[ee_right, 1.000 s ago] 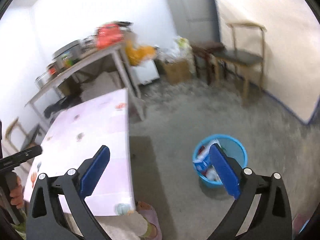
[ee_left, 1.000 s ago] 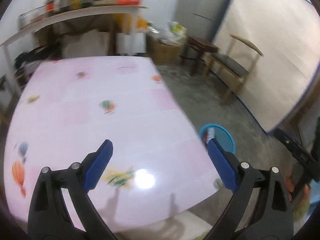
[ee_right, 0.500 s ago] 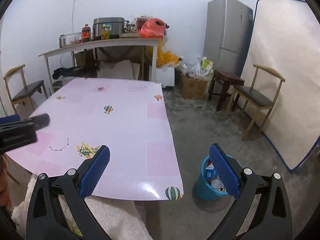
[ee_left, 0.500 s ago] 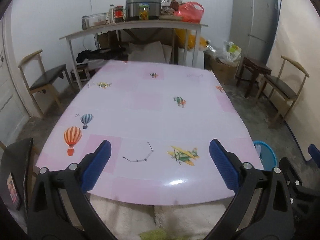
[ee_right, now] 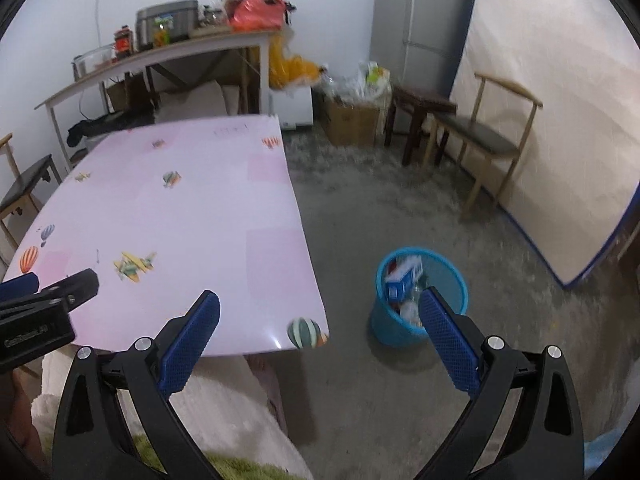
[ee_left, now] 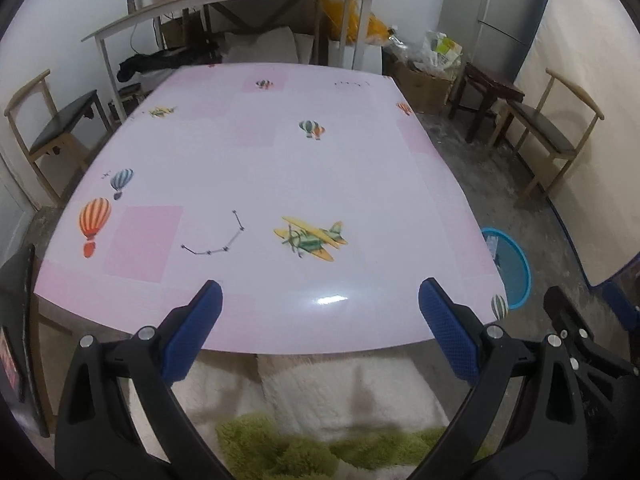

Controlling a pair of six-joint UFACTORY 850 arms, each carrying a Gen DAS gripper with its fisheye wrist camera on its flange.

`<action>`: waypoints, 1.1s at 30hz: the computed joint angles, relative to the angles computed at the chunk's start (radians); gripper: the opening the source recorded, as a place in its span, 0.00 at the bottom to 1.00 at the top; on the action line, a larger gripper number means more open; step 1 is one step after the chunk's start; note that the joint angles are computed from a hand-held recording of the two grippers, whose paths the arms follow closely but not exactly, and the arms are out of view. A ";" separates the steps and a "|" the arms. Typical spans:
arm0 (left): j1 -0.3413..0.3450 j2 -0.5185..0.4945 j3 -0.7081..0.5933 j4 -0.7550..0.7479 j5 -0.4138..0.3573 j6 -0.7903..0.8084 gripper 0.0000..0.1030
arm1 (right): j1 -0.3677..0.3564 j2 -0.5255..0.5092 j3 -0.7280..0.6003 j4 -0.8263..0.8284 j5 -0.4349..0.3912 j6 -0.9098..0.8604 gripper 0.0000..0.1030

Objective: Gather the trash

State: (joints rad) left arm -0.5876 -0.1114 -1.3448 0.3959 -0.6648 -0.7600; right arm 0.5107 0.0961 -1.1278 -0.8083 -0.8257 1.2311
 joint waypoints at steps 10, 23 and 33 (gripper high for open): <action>-0.016 -0.029 -0.032 0.011 -0.037 0.014 0.92 | -0.041 0.006 0.017 0.051 0.004 -0.021 0.94; -0.025 -0.046 -0.053 -0.013 -0.068 0.068 0.92 | -0.068 0.012 0.022 0.117 0.008 -0.037 0.94; -0.040 -0.042 -0.060 0.063 -0.079 0.008 0.92 | -0.064 0.022 0.027 0.075 -0.023 -0.014 0.94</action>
